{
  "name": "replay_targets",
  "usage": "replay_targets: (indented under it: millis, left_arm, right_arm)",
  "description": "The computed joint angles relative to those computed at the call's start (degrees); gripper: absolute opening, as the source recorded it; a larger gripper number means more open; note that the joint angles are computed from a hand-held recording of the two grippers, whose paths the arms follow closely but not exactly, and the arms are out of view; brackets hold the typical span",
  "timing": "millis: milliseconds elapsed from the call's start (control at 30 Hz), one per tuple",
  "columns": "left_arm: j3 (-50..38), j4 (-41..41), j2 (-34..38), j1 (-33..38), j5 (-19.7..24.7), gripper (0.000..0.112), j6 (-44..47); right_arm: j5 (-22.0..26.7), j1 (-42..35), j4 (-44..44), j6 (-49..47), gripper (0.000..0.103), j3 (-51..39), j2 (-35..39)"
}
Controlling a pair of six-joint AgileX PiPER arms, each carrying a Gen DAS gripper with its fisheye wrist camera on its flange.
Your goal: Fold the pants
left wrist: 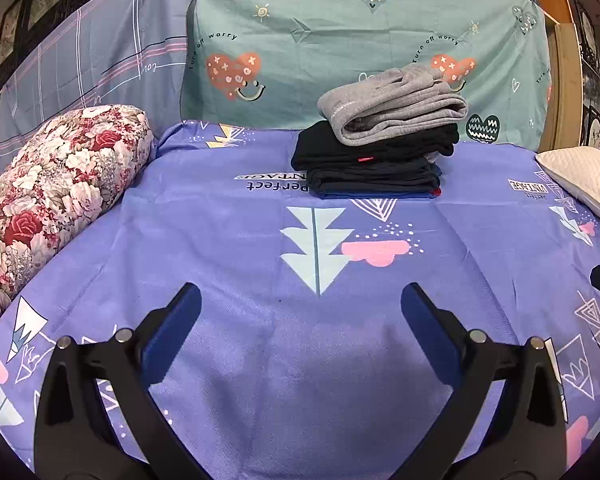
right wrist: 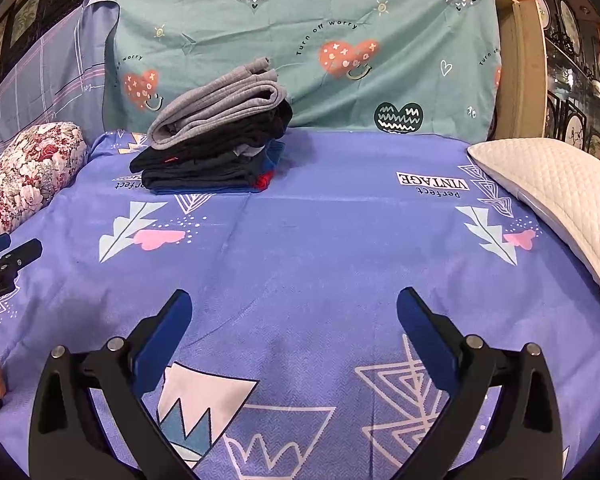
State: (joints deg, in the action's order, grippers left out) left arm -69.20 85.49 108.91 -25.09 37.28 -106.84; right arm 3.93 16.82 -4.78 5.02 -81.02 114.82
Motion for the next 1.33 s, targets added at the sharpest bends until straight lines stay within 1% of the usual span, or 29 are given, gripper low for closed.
replay_targets:
  millis: [167,233,367,533,600,667,800,867,967,1000,1100,1133,1200,1233,1333]
  left_arm:
    - [-1.01,-1.97,0.59,0.00,0.46,0.101,2.00]
    - [-1.75,-4.11,1.03,0.01,0.88,0.101,3.70]
    - [-2.74,-8.15,1.48,1.18,-0.24,0.101,6.44]
    - [-2.18,-9.40,1.12,2.21,-1.30,0.101,5.90]
    - [-2.05,-10.23,0.89,2.67,-2.37,0.101,6.65]
    - [-1.83,-9.86,0.74,2.36,-2.34,0.101,6.56]
    - [-3.36,-10.87,1.76,1.28,-0.57,0.101,9.56]
    - [-3.23,-9.54,1.75,1.20,-0.11,0.101,8.42]
    - [-1.27,-5.49,0.56,2.06,-1.51,0.101,3.44]
    - [-1.28,-5.52,0.51,2.23,-1.80,0.101,3.33]
    - [-2.31,-9.16,1.10,3.09,-3.19,0.101,6.59]
    - [-3.19,-12.04,1.58,3.37,-3.29,0.101,9.16]
    - [-4.26,-15.14,2.26,3.56,-2.69,0.101,11.81]
    - [-4.36,-15.29,2.39,3.42,-1.92,0.101,11.57]
    - [-3.68,-15.13,1.92,3.73,-2.68,0.101,10.72]
  right_arm:
    - [-0.09,-0.02,0.14,-0.15,0.102,0.12,-0.06]
    - [-0.03,-0.05,0.45,-0.41,0.102,0.05,-0.02]
    - [0.19,-0.16,1.96,-1.82,0.102,-0.17,0.10]
    - [0.35,-0.22,1.25,-0.91,0.102,-0.22,0.09]
    - [0.50,-0.22,1.13,-0.77,0.102,-0.34,0.12]
    - [0.39,-0.23,1.27,-0.90,0.102,-0.15,0.04]
    - [0.61,-0.18,0.59,-0.30,0.102,-0.31,0.14]
    - [0.57,-0.17,0.45,-0.11,0.102,-0.28,0.17]
    - [0.79,-0.16,0.40,-0.03,0.102,-0.41,0.23]
    - [0.89,-0.13,0.39,0.00,0.102,-0.47,0.28]
    - [1.08,-0.11,0.73,-0.34,0.102,-0.51,0.32]
    - [1.08,-0.12,0.75,-0.34,0.102,-0.51,0.32]
    - [1.26,-0.14,1.83,-1.36,0.102,-0.67,0.45]
    - [1.38,-0.22,3.05,-2.57,0.102,-0.88,0.56]
    - [1.49,-0.29,4.04,-3.50,0.102,-0.96,0.60]
